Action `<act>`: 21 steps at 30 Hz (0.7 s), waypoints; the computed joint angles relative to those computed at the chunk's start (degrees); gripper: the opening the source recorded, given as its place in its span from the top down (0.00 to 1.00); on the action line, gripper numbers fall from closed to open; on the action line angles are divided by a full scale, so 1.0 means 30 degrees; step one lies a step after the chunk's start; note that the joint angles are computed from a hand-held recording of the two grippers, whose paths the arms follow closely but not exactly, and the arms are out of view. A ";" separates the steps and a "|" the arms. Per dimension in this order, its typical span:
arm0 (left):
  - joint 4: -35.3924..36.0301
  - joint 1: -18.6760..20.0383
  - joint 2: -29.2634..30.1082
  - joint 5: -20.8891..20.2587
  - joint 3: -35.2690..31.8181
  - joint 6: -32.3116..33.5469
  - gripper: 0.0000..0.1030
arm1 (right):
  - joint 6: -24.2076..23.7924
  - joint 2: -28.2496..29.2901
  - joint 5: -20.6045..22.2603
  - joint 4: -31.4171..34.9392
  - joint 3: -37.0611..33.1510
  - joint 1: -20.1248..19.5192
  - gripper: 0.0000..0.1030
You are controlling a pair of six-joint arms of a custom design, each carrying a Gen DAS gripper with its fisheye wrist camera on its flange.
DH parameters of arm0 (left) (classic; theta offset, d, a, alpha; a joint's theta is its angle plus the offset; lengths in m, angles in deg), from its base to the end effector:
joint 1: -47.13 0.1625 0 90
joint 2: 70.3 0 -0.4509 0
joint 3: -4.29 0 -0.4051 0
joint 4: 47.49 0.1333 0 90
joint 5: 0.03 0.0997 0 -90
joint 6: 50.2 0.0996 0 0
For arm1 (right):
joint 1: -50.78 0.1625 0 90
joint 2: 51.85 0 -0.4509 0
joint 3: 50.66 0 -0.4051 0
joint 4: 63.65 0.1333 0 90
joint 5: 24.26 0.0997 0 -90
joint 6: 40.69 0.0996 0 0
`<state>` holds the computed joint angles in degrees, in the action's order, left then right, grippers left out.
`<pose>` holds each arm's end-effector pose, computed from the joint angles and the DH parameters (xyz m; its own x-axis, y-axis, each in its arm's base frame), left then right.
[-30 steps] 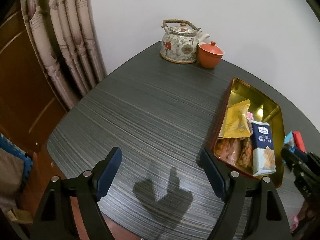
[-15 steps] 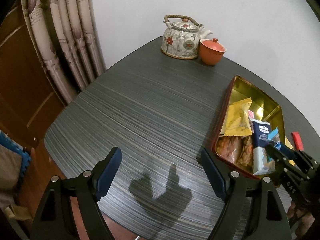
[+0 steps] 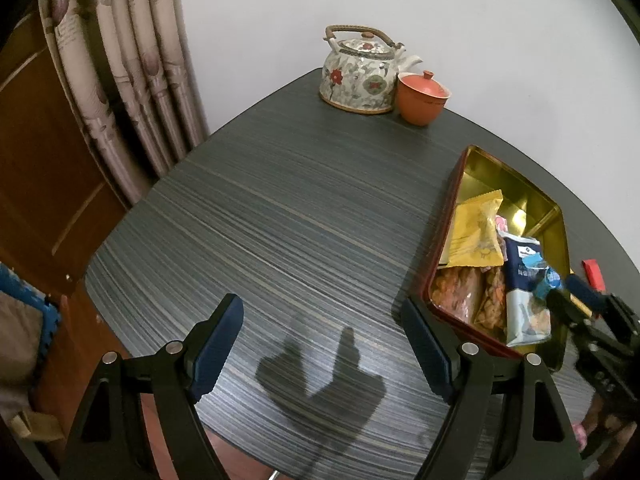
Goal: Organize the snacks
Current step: 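Carry the blue candy into the tin tray and open the right gripper, then grasp the yellow WANTYUAN snack bag on the table with the right gripper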
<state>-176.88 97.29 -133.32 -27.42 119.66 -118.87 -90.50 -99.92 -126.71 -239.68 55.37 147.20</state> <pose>-0.1750 -0.5558 0.1766 -0.6636 -0.5342 -0.5236 0.0169 0.6891 -0.7244 0.1838 -0.6334 0.1157 -0.5581 -0.6752 0.4822 -0.8136 0.5594 -0.1583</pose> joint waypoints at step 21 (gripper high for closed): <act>-0.5039 -0.0562 0.1263 -0.0299 0.0165 0.6711 0.21 | -0.3836 -0.1150 -0.2028 0.1504 -0.1981 -0.2016 0.25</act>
<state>-192.00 95.61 -129.53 -28.32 120.15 -98.74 -102.01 -103.37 -132.79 -235.17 49.43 141.15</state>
